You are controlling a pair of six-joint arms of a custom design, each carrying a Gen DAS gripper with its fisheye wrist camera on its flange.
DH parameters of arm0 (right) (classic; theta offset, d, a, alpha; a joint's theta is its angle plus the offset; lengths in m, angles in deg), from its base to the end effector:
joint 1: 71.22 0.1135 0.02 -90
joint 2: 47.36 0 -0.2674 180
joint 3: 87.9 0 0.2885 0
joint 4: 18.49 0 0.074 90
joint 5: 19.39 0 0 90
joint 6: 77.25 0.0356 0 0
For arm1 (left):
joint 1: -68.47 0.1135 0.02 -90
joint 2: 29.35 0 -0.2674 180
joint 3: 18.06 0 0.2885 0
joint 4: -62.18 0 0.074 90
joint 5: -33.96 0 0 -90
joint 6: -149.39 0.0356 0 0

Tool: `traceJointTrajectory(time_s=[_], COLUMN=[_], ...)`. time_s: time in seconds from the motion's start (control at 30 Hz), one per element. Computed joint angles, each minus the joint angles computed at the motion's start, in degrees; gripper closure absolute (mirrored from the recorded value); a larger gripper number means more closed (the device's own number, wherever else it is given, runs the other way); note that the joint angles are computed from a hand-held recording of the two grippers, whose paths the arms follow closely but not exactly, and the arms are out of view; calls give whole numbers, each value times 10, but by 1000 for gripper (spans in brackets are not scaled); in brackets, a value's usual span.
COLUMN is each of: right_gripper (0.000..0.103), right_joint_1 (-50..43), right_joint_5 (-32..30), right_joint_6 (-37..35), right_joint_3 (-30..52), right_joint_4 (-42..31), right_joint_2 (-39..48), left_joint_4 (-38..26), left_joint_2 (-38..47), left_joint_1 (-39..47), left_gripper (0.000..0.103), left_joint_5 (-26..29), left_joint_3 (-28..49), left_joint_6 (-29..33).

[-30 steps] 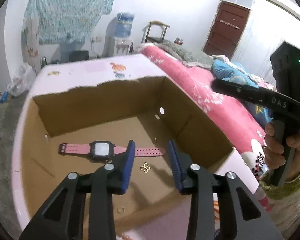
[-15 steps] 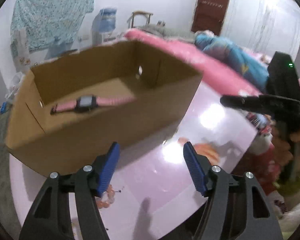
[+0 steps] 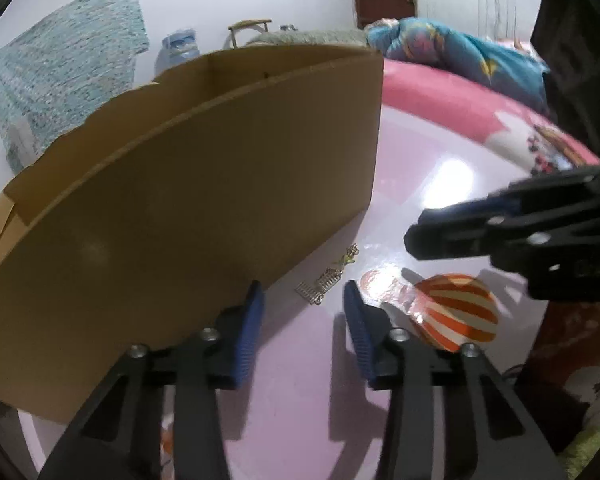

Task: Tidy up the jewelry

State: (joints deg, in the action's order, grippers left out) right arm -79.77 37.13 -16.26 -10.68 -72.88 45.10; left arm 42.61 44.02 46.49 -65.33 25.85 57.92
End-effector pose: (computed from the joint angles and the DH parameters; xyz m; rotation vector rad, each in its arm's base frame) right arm 0.3450 -0.0320 0.2076 -0.5917 2.4988 0.5819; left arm 0.2490 -0.0943 0.1454 0.3571 2.3850 0.0088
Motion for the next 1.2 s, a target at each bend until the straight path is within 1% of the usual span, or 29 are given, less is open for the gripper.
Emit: traceJointTrajectory(time_s=[0.1,0.27,0.3,0.37,0.43,0.53,0.63,0.8,1.0,1.2], right_gripper=[85,85,85,85,85,85,85,85,85,85], right_joint_1=[-4,-8,-10,-10,-12,-14,-15,-15,2,30], right_joint_5=[-4,-8,-10,-11,-13,-19,-18,-20,-20,-15], right_joint_6=[-3,-1,-1,1,2,2,-2,-11,-23,-18], right_joint_3=[6,11,11,12,13,15,14,5,-8,-12], right_joint_4=[-2,-6,-6,-6,-7,-13,-15,-21,-28,-29], right_joint_2=[7,9,9,10,7,4,-1,-14,-19,-19], left_joint_4=[1,17,20,23,27,30,24,-1,-39,-63], left_joint_2=[23,33,36,39,40,34,21,-15,-89,-135], left_joint_1=[8,29,34,38,30,15,16,18,25,41], left_gripper=[78,78,80,86,96,97,97,97,97,97], left_joint_5=[13,54,63,73,70,54,57,58,58,86], left_joint_3=[12,14,14,16,14,7,-1,-20,-64,-87], left_joint_6=[9,24,25,32,43,63,62,43,19,-1])
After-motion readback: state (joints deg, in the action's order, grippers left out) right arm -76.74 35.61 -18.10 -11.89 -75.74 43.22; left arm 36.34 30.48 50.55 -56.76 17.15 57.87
